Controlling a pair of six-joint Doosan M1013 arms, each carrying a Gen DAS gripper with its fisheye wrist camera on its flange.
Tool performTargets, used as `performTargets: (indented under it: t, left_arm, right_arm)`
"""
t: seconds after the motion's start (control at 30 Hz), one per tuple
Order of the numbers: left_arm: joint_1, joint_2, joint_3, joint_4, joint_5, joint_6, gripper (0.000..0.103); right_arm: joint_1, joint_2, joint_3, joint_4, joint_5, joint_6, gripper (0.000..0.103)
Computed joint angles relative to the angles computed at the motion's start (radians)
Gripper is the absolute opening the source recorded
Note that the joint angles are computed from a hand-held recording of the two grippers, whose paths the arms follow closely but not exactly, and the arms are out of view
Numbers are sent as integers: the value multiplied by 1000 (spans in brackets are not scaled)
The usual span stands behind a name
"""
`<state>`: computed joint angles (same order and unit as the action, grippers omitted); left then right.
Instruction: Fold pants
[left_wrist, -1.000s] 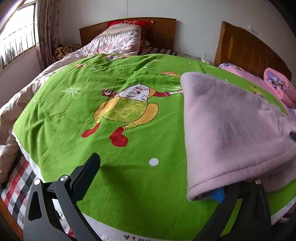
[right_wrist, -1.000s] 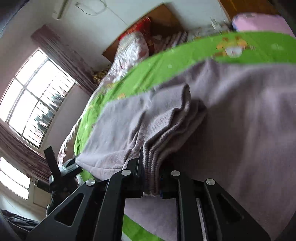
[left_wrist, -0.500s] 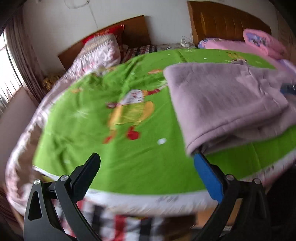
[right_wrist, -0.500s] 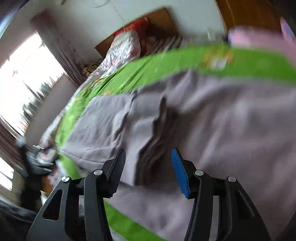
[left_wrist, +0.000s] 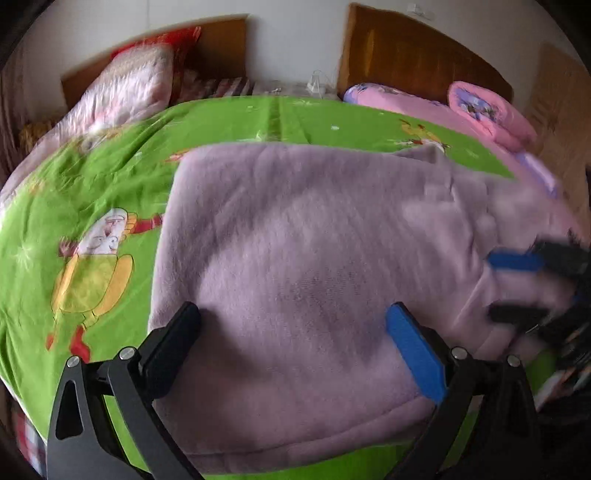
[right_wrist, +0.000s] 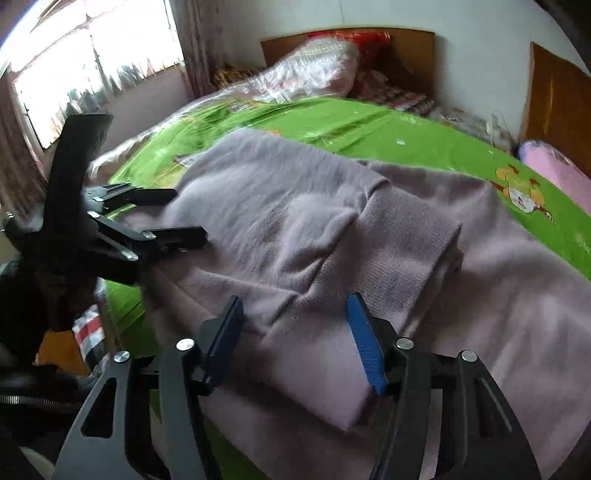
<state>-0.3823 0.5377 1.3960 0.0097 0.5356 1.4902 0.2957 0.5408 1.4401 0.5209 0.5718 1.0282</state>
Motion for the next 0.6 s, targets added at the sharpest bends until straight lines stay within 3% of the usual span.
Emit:
performTargets:
  t: [0.03,0.1,0.17,0.27,0.33,0.47,0.57,0.6]
  left_arm:
    - [0,2,-5,-4,9,14,101]
    - [4,15,-63,16,100,-21,101]
    - [16,12,-93,-17,89,-33,101]
    - [41,34,-171,-210,61,83,101]
    - [32,76,-238,-153,90,75,101]
    - [21,212,-418,0,303,-32,101]
    - [15,215,-392,53,259,-37,102]
    - [12,211,-384,72,249,-51,102]
  right_arm:
    - [-11,0,-3,39,20,-18,58]
    - [-22,2,-21,40,44,6,59]
    - [-28,-3,-36,10,1,24,62]
    - [-34,25,-96,27,9,-37,64]
    - [-36,56,-140,59,52,-108,70]
    - [-26,132,-235,-131,129,14,75]
    - [-46,128,-234,-63,139,18,75]
    - [-48,118,-226,-95,121,60,78]
